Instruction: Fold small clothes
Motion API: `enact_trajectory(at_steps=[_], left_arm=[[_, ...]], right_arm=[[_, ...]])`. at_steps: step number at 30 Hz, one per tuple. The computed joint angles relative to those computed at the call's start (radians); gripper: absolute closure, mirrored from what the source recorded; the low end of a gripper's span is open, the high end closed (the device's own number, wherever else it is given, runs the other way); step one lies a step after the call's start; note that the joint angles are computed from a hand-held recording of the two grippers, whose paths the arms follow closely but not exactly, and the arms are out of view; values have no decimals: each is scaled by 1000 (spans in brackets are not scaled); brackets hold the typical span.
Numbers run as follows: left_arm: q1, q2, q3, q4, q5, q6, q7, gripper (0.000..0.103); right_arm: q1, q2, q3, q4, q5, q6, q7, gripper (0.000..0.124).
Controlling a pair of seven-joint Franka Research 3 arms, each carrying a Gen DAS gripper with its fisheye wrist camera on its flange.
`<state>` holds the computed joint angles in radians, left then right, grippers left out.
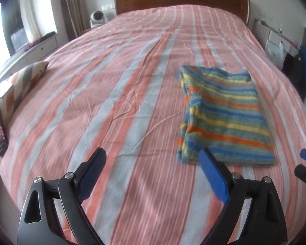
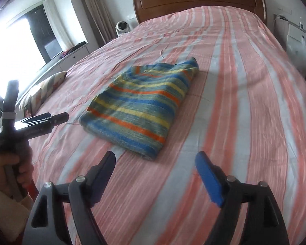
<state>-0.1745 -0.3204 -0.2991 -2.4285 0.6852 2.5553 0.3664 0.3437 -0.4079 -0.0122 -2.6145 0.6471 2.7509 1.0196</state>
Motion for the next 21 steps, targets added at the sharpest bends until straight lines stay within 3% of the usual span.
enact_trajectory(at_steps=[4, 6, 8, 9, 10, 13, 15, 17, 21], left_arm=[[-4, -6, 2, 2, 2, -3, 18, 10], [-12, 18, 41, 8, -31, 66, 87, 9], [-46, 44, 122, -3, -165, 211, 233, 6], [-97, 83, 199, 4, -312, 301, 375, 5], [-146, 124, 260, 28, -447, 335, 504, 5], [-193, 253, 326, 161, -697, 293, 762, 5], [-170, 328, 317, 251, -762, 225, 833, 5], [-145, 347, 296, 278, -725, 195, 799, 6], [-103, 290, 238, 193, -631, 309, 749, 4]], right_arm=[[-11, 7, -1, -1, -11, 5, 4, 44], [-12, 25, -1, 14, -13, 9, 7, 44], [-11, 70, -5, 47, -6, 12, 9, 44], [-13, 88, -11, 64, 4, 11, 7, 44], [-7, 120, -25, 93, 36, 16, -6, 44], [-7, 234, -65, 211, 188, -20, -51, 44], [-31, 320, -70, 304, 277, -66, -49, 44], [-60, 388, -58, 380, 327, -93, -28, 43], [-102, 390, -4, 400, 350, -91, -46, 43]])
